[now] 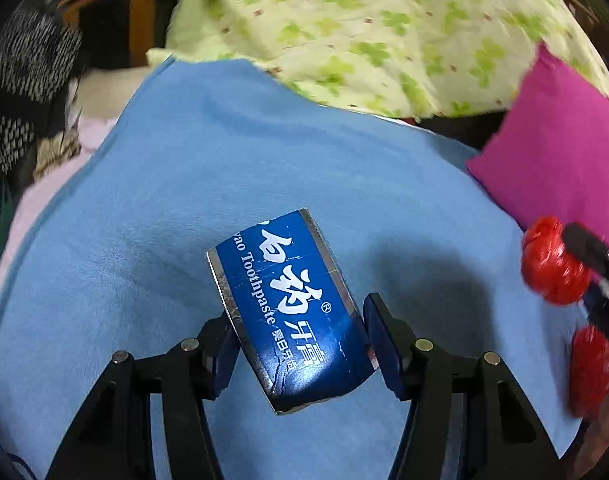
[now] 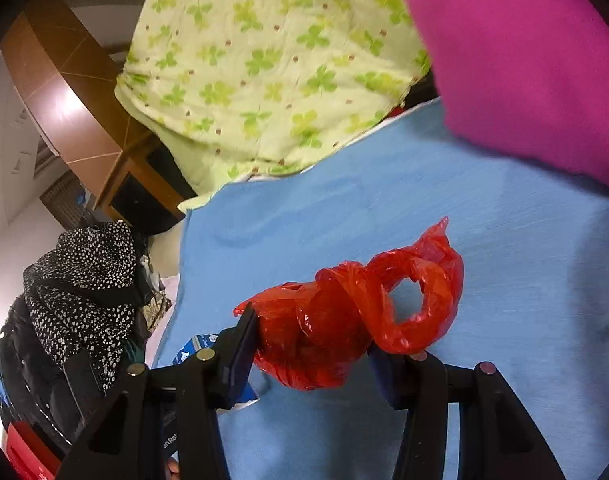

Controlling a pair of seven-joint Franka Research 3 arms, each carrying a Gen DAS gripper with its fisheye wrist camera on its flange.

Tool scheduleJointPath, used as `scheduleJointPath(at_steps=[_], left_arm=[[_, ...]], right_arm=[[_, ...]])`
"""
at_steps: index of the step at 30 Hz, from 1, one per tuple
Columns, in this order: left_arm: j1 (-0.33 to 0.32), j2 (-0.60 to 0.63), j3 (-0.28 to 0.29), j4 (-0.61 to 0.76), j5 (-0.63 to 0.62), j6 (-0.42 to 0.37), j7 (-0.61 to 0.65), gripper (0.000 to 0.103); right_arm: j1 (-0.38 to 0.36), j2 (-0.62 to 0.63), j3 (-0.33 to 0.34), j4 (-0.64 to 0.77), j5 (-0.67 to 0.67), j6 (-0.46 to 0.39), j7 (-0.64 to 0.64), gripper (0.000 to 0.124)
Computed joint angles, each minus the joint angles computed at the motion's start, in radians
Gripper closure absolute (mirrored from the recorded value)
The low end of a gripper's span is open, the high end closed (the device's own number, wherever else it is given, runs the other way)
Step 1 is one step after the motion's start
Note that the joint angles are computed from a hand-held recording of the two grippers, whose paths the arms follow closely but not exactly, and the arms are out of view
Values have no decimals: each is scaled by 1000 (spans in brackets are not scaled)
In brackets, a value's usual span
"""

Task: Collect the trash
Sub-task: 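Grasp the red bag with the right tool while the left tool grasps the toothpaste box, then lift the red bag with the right tool while the left tool lifts the toothpaste box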

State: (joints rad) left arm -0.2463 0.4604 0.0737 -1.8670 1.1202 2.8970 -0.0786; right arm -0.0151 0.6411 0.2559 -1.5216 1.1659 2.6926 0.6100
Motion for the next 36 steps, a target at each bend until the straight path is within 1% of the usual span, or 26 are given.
scheduleJointPath(at_steps=[2, 4, 9, 13, 16, 19, 21, 24, 28, 36], left_arm=[[-35, -24, 4, -12, 44, -30, -13, 42], [-53, -44, -6, -18, 90, -63, -30, 42], [-85, -98, -52, -41, 243, -150, -104, 42], [-86, -117, -110, -53, 292, -217, -111, 42], [-86, -121, -143, -60, 293, -248, -95, 42], [-87, -119, -159, -64, 297, -250, -93, 42], [-87, -110, -168, -60, 277, -255, -64, 42], [-88, -100, -166, -51, 267, -252, -51, 42], [-86, -90, -162, -48, 237, -244, -32, 42], [-70, -53, -143, -35, 135, -212, 54, 42]], right_arm=[[-35, -57, 10, -78, 51, 7, -58, 70], [-56, -102, -1, -139, 93, 0, -105, 70], [-85, -214, -60, -285, 201, -38, -229, 70], [-95, -294, -110, -388, 296, -79, -328, 70], [-84, -328, -152, -435, 331, -106, -359, 70], [-61, -331, -185, -439, 338, -107, -358, 70], [-50, -319, -195, -427, 339, -104, -352, 70], [-34, -299, -200, -409, 306, -87, -320, 70], [-19, -272, -191, -383, 235, -75, -257, 70], [25, -227, -161, -358, 74, 22, -163, 68]])
